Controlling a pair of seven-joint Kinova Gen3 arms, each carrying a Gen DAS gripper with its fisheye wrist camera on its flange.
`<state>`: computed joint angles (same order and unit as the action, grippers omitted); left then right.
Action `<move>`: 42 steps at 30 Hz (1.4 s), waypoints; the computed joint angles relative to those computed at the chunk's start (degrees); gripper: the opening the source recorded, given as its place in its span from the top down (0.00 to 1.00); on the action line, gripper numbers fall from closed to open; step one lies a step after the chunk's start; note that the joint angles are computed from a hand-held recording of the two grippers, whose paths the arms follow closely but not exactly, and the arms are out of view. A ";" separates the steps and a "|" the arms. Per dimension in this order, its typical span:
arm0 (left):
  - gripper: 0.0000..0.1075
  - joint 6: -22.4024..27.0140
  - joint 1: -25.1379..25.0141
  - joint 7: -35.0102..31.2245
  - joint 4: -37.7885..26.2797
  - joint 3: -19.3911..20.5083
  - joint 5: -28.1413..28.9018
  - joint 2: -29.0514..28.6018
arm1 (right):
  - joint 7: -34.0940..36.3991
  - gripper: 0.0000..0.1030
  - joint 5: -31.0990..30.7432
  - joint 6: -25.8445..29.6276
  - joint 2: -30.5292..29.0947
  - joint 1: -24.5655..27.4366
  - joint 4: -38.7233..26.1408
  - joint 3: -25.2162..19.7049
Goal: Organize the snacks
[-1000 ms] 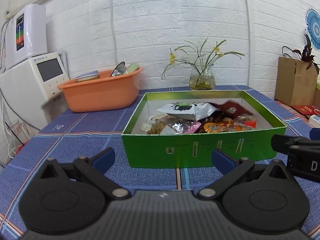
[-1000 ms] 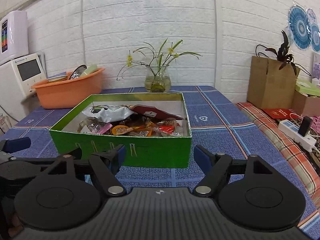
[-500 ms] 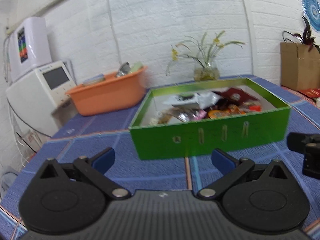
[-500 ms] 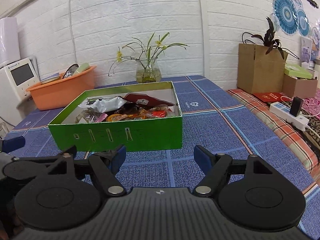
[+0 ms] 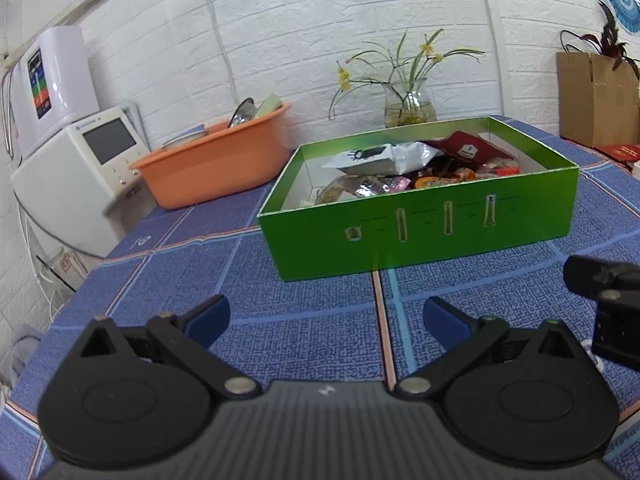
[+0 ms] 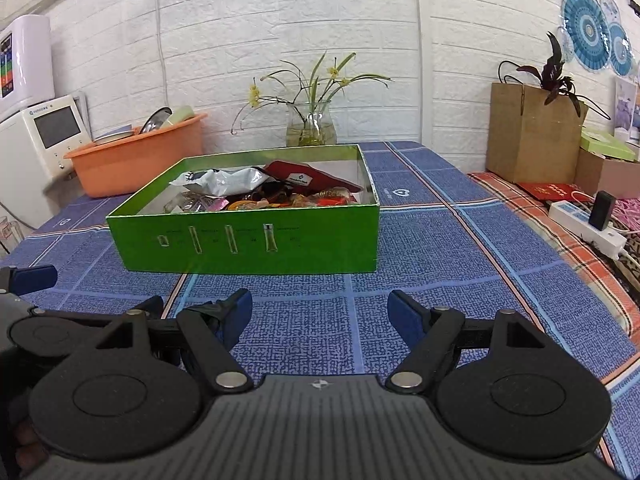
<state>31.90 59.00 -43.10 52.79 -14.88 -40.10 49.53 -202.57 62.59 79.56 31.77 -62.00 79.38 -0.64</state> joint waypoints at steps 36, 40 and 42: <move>0.04 -4.41 -3.02 0.84 3.56 1.54 6.48 -2.84 | 2.08 0.00 -2.62 -0.43 2.07 0.49 -1.95 0.87; 0.04 -4.43 -3.22 0.38 3.43 1.74 6.85 -2.81 | 2.05 0.00 -2.22 -0.13 2.24 -0.01 -2.05 1.23; 0.04 -4.23 -3.36 0.18 3.17 1.89 7.13 -2.71 | 1.87 0.00 -1.75 -0.07 2.31 -0.29 -1.92 1.37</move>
